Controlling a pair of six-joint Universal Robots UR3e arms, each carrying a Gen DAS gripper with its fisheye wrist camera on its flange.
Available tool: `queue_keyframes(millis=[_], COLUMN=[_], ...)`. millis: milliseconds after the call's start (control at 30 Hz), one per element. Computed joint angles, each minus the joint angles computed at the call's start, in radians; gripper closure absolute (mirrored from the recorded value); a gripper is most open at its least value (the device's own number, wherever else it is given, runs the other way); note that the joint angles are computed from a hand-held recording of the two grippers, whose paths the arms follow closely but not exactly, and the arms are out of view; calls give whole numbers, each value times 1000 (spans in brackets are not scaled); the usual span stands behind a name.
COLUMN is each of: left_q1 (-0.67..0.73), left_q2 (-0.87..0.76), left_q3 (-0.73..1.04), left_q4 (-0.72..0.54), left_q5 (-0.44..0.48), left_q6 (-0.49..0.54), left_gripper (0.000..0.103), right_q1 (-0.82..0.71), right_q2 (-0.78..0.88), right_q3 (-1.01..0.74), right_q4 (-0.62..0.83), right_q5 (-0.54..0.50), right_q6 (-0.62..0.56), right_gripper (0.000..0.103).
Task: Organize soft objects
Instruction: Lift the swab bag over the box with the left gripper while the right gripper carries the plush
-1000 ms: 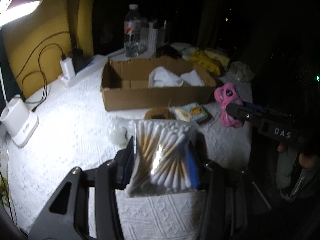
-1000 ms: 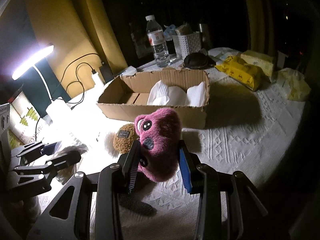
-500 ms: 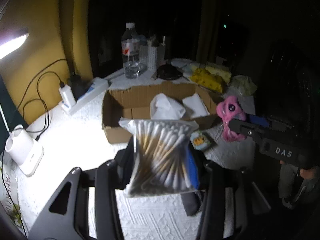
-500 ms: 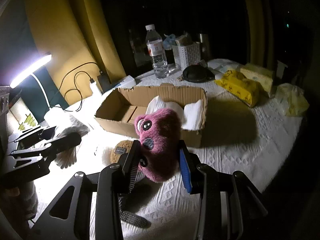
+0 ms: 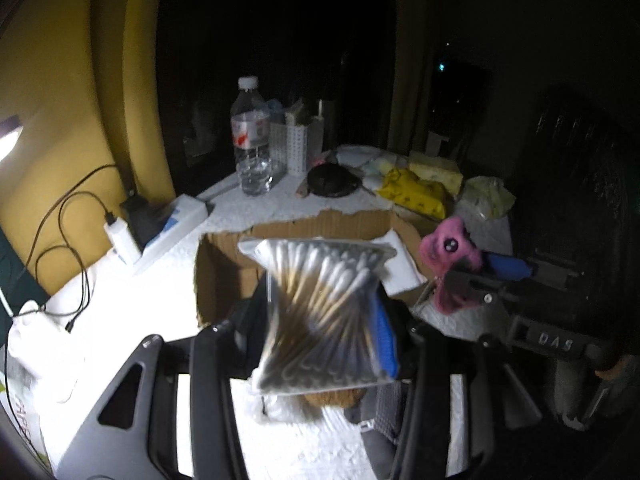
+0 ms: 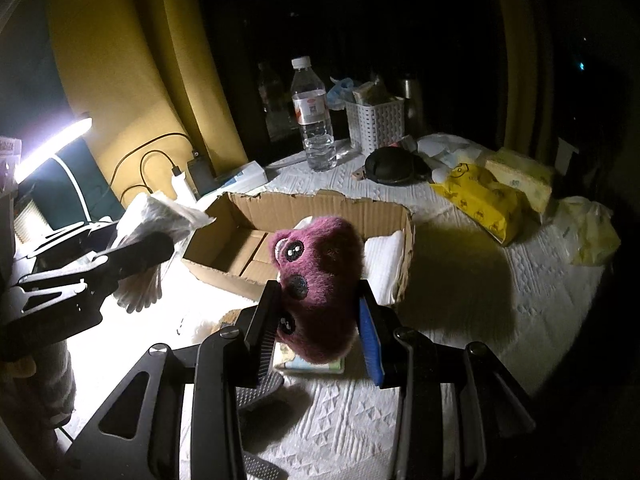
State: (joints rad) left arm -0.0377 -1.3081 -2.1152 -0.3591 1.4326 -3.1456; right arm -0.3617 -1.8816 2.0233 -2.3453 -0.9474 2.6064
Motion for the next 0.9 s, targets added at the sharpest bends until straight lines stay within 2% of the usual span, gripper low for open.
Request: queue_keyframes(millis=[100,333,700,900], left_q1=[-20,5,38,49], left_q2=[-47,-135,-308,-387], left_q3=[20,60,96,117], left_q4=[54,114,247,280], left_q5=[29,-2,5,-1], left_q6=[6,4,-24,-28], left_gripper=[57,57,57,57], right_q1=[24,70,138,169], right_q2=[38,135,288,379], right_q3=[-23,-91,-187,-238], right_q4=[-34,-85,-151,-183], right_q5=[-22,-59,-111,-130], right_q6=[19,48,80,98], right_gripper=[64,64,64,64])
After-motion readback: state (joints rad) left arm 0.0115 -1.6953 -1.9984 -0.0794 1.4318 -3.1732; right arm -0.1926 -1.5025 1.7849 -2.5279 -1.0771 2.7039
